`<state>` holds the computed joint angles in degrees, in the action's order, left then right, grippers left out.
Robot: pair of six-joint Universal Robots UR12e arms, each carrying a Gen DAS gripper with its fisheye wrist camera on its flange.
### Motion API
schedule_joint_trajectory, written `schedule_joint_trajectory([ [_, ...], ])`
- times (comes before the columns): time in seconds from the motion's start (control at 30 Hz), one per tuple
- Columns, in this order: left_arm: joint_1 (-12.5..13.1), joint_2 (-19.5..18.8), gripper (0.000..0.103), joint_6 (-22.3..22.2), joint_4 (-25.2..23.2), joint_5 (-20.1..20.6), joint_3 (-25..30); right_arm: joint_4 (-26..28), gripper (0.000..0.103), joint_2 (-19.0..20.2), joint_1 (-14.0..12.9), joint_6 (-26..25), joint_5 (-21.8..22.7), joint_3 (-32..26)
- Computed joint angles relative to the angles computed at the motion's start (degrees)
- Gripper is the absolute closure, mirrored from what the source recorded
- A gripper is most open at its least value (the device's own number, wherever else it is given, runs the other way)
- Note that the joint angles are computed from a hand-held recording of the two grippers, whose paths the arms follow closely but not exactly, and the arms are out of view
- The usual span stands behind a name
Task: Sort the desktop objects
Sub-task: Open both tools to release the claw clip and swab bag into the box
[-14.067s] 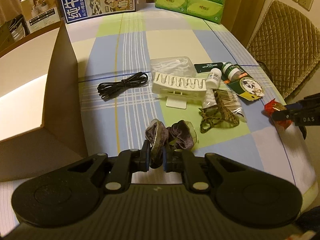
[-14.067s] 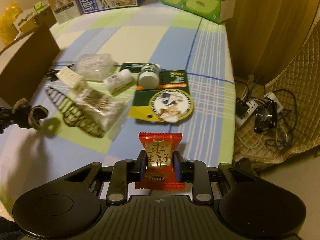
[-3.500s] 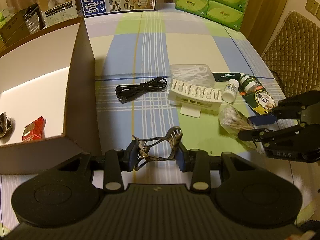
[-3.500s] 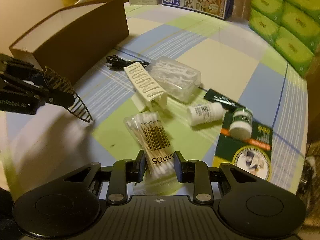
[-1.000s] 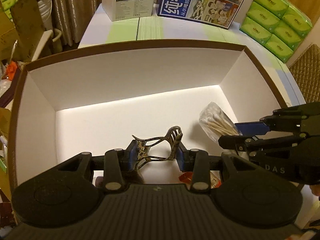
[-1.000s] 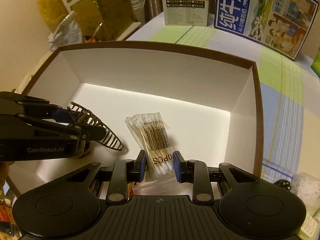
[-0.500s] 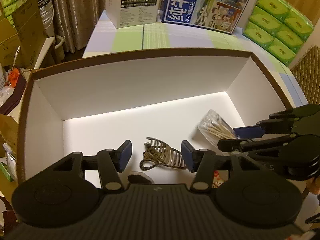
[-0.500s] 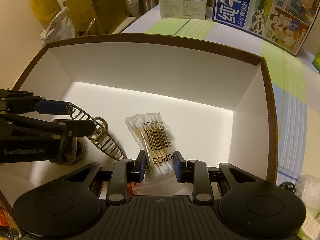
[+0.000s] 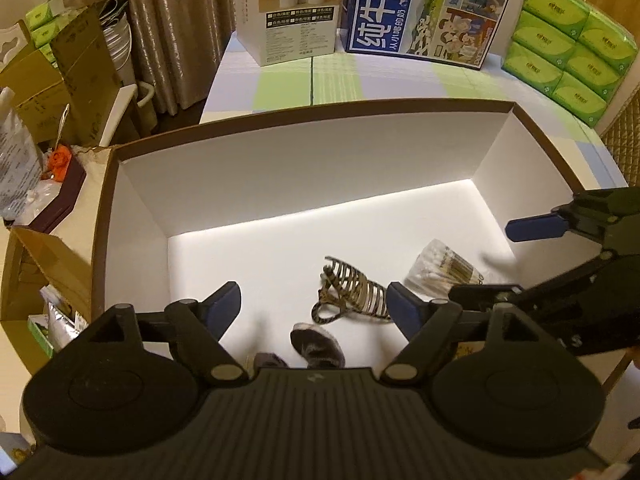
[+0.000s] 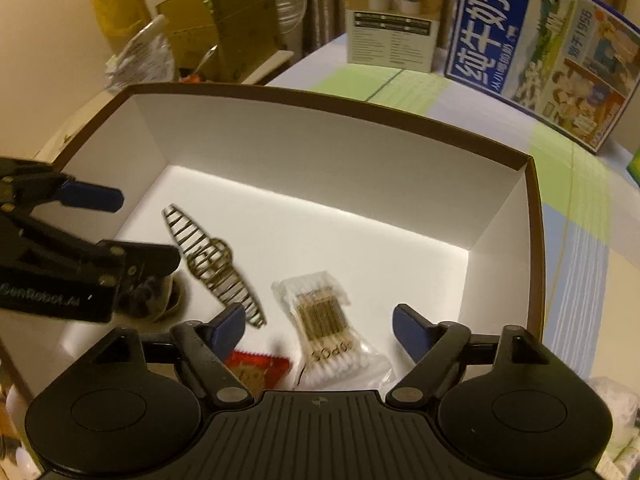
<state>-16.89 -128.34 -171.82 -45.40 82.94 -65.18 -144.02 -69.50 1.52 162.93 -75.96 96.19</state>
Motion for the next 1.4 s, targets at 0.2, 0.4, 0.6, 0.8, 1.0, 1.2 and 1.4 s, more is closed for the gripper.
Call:
schedule_joint_trajectory([
  [0.2,-0.4,1.2,0.019,-0.6,0.1,1.9,-1.2,-1.6,0.006,-2.0,-0.1,-1.9,1.0,2.2],
  [0.4,-1.0,2.8,0.013,-1.6,0.8,4.0,-2.9,-3.6,0.002,-4.3,-0.5,-1.2,2.1,4.3],
  [0.6,-1.6,4.5,0.011,-2.9,1.6,6.0,-5.0,-3.6,0.002,-6.4,-1.3,-0.2,2.4,6.0],
  [0.8,-2.1,6.2,0.009,-4.2,2.9,7.2,-7.2,-4.4,0.002,-8.3,-2.2,0.7,2.4,8.0],
  [1.0,-2.7,7.7,0.009,-5.1,3.9,8.7,-9.2,-5.1,0.002,-10.0,-3.0,0.6,2.9,9.6],
  [1.2,-3.5,9.3,0.008,-5.7,5.2,10.2,-11.5,-5.6,0.002,-11.6,-3.8,0.3,3.5,11.3],
  [1.4,-4.2,10.9,0.008,-7.2,5.7,11.4,-13.6,-5.5,0.002,-13.3,-4.6,-0.8,4.4,13.0],
])
